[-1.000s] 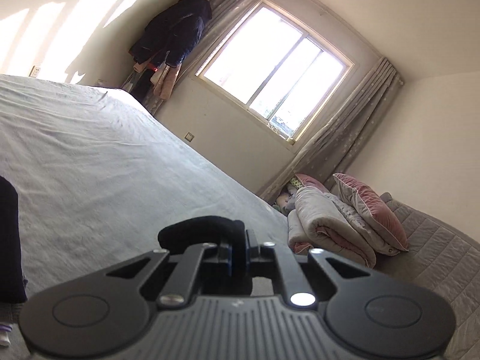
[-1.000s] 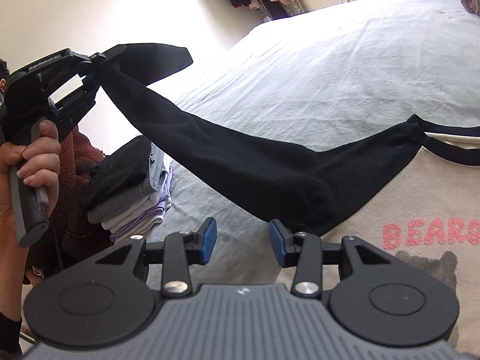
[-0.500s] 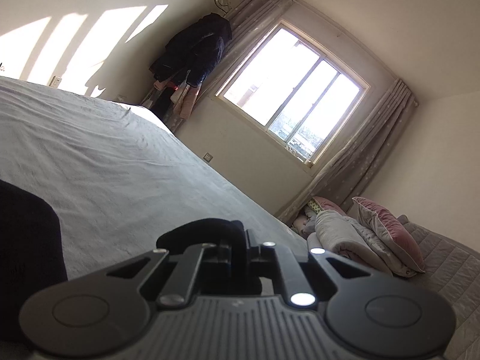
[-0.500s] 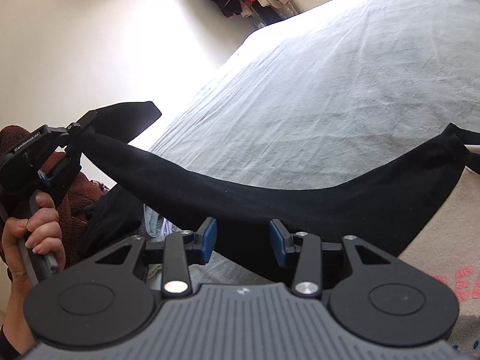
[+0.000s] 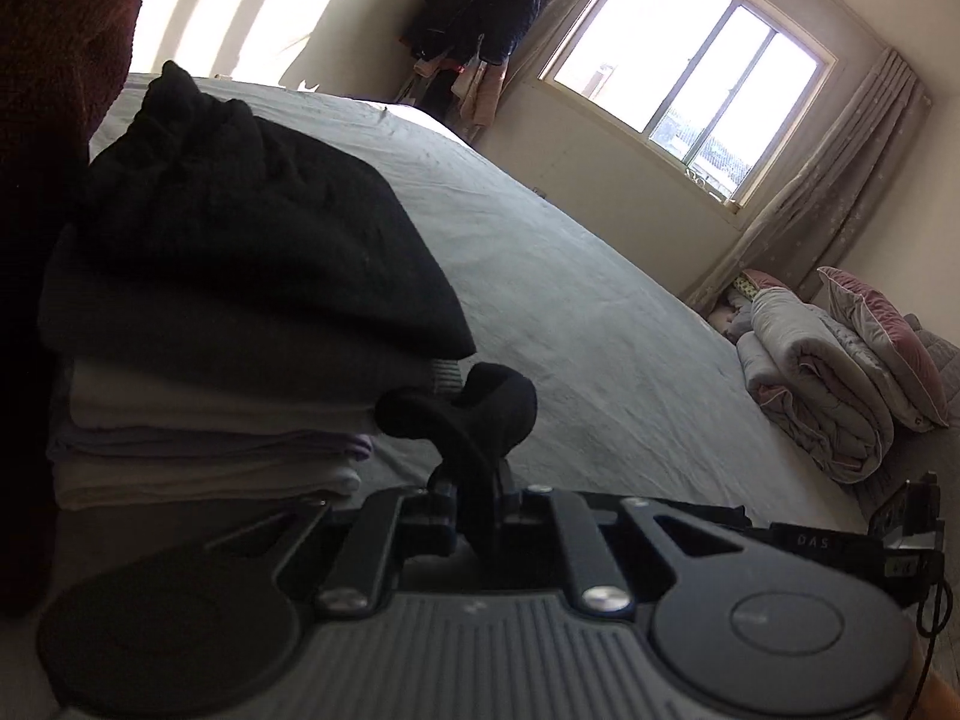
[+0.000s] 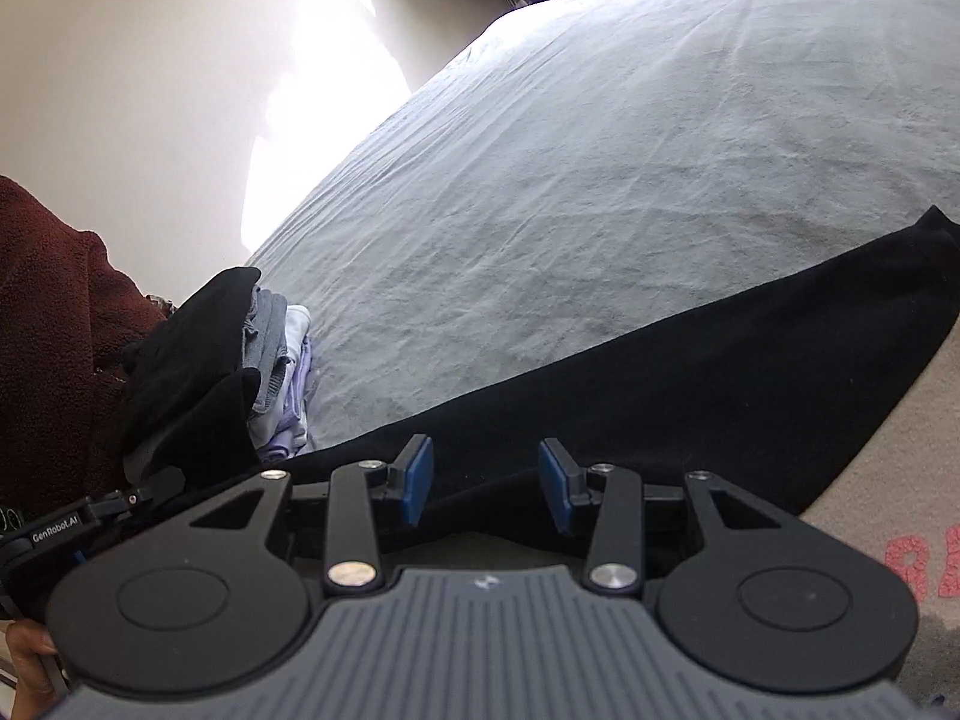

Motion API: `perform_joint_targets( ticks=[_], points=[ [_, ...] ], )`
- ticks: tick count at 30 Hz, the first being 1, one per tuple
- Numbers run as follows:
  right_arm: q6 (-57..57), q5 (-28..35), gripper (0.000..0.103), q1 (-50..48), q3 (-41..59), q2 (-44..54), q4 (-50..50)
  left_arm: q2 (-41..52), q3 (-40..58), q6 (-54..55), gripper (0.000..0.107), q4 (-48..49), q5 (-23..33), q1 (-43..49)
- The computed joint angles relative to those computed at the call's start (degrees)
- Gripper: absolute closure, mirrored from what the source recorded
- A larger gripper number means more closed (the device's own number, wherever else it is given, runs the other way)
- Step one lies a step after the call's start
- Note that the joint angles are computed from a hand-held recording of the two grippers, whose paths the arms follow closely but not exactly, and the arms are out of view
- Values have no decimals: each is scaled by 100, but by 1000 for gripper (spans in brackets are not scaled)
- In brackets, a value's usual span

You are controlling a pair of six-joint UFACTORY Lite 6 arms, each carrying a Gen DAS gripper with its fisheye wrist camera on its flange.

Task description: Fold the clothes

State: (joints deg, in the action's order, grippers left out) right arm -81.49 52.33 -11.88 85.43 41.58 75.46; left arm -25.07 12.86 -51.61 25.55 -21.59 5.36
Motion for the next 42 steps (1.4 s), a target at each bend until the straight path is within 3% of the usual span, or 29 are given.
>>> perform_joint_targets(
  ticks=[6, 7, 9, 14, 16, 20, 26, 30, 31, 34, 35, 38, 42],
  points=[
    [8, -128, 59, 49, -57, -129, -110, -558, -506, -1914, 88, 2388, 86, 1003],
    [8, -148, 59, 54, -77, -162, -121, -605, -486, -2197, 84, 2750, 63, 1121],
    [5, -176, 59, 65, -108, -210, -130, -620, -400, -2682, 63, 3375, -1, 1324],
    [18, -215, 59, 136, -216, -326, -143, -4, -69, -2568, 62, 3135, -253, 1426],
    [12, -231, 59, 165, -252, -367, -145, 167, 8, -2061, 62, 2575, -124, 1286],
    [-13, -240, 59, 221, -323, -455, -158, 341, 75, -1067, 63, 1487, 71, 1070],
    [-353, -118, 59, 399, -765, -787, -27, 765, 166, -1532, 64, 2101, -124, 1451],
    [-565, -166, 59, 607, -1080, -1010, 37, 1104, 289, -1209, 70, 1660, -33, 1196],
    [-607, -194, 59, 650, -1140, -1053, 45, 1192, 299, -1076, 72, 1488, -64, 1099],
    [-700, -245, 59, 712, -1277, -1128, 117, 1279, 201, -513, 93, 828, -307, 765],
    [-711, -239, 59, 709, -1315, -1140, 140, 1177, 118, -536, 101, 895, -463, 724],
    [-730, -239, 59, 696, -1435, -1191, 187, 762, -110, -831, 101, 1475, -875, 682],
    [-721, -200, 59, 639, -1553, -1245, 205, 276, -205, -1670, 101, 2996, -1244, 790]
  ],
)
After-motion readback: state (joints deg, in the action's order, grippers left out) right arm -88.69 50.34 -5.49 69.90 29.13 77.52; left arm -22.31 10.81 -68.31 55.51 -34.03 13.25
